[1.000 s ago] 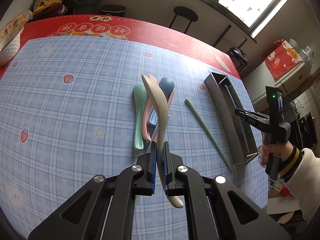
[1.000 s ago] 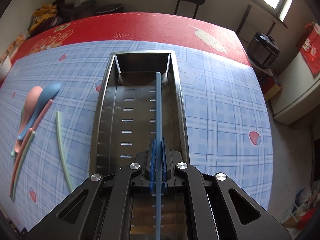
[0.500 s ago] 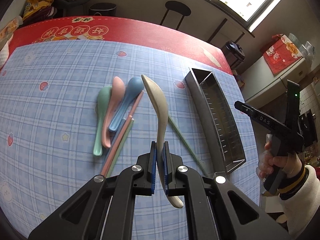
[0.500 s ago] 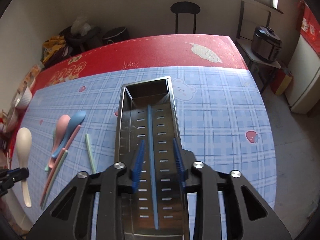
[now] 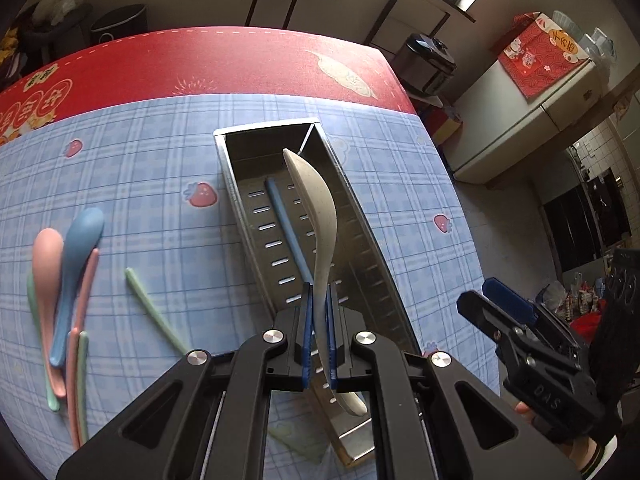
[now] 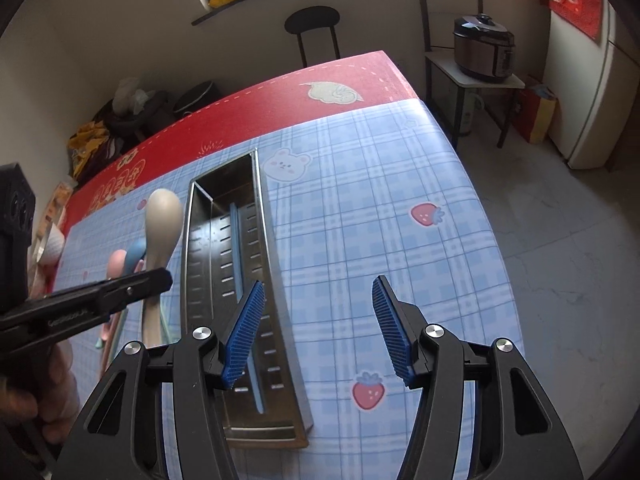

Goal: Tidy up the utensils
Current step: 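Place the beige spoon in the steel tray and open the left tool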

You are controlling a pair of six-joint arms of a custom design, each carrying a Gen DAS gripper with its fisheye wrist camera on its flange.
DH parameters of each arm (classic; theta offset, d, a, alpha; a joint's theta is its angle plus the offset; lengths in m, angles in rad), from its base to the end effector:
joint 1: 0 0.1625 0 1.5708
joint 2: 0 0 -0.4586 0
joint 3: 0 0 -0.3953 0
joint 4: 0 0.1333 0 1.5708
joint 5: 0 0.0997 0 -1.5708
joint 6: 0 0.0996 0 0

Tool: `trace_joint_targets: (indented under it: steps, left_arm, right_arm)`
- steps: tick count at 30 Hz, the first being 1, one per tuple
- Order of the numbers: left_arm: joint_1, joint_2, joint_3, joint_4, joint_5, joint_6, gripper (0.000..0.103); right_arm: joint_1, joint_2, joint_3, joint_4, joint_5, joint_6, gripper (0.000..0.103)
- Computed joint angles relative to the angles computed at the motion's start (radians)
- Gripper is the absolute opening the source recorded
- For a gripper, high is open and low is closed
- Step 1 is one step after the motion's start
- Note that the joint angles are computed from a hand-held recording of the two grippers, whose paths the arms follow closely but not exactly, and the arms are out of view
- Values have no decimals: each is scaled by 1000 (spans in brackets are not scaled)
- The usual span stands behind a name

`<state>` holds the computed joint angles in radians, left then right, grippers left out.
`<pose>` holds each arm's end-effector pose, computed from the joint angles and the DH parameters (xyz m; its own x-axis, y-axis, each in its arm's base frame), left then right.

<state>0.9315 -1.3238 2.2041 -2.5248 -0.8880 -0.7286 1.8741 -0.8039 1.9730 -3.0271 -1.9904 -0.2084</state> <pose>-0.1224 -0.4934 0.2327 -0.8814 -0.2153 -0.4205 0.0109 0.8805 -0.4739 0.2660 -0.5393 0.0699 -0.8272 -0.3485 0.4409 -0.4677 0.8618 -0.1963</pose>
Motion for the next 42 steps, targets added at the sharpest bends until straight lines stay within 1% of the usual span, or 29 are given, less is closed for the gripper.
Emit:
trace_joint_targets:
  steps: [1,2,3,6,9,14,16,17,18,19,20,22,24,26,29,32,35,40,41,42]
  left_arm:
    - [15,21,-17,-17,-17,11,6]
    - [28,40,-31,-33,-31,26,6]
    - [36,57,-46,-34,-32,34,6]
    - [62,94,-89,-5,-30,24,6]
    - [80,122,-123,28,-12,12,6]
    - [98,165,-166,68,12,27,7]
    - [106,165,-164,34,-5,49,17]
    - [106,161,-162,22,-12,51,32]
    - [101,149,-152,5,-13,50,39]
    - [95,136,-141,-20,-22,66,42]
    - [87,121,-133,-26,-22,80,44]
    - [61,82,-113,-22,2,103,46]
    - [34,34,-84,-20,27,112,54]
    - [6,-25,-47,-12,56,112,57]
    - [-36,-123,16,49,118,74,57]
    - [-78,-236,79,158,177,-4,57]
    - [-127,-361,134,332,226,-119,57]
    - [-189,-564,192,638,236,-318,57]
    - [-196,-604,201,682,225,-360,56]
    - [-196,-648,212,693,201,-391,53]
  right_arm:
    - [-3,-2,-1,-1,-11,0,56]
    - [-9,-7,1,-6,-14,8,61]
    - [-16,-16,7,-10,-9,18,62]
    - [-35,-37,21,-17,22,25,62]
    - [-43,-49,31,-25,29,18,62]
    - [-62,-67,53,-31,52,65,62]
    - [-66,-69,59,-26,55,77,62]
    - [-66,-69,61,-19,58,83,62]
    - [-66,-71,63,-14,60,87,64]
    - [-64,-72,65,-16,62,93,68]
    - [-62,-74,69,-19,67,99,68]
    - [-57,-79,75,-21,80,113,69]
    - [-48,-81,82,-31,86,129,70]
    - [-38,-80,89,-44,95,148,70]
    - [-17,-73,99,-67,95,166,70]
    - [14,-57,105,-84,84,171,70]
    - [44,-42,116,-106,83,166,70]
    - [92,-13,126,-105,81,189,70]
    - [101,-6,129,-109,79,197,70]
    - [110,1,131,-111,75,209,70]
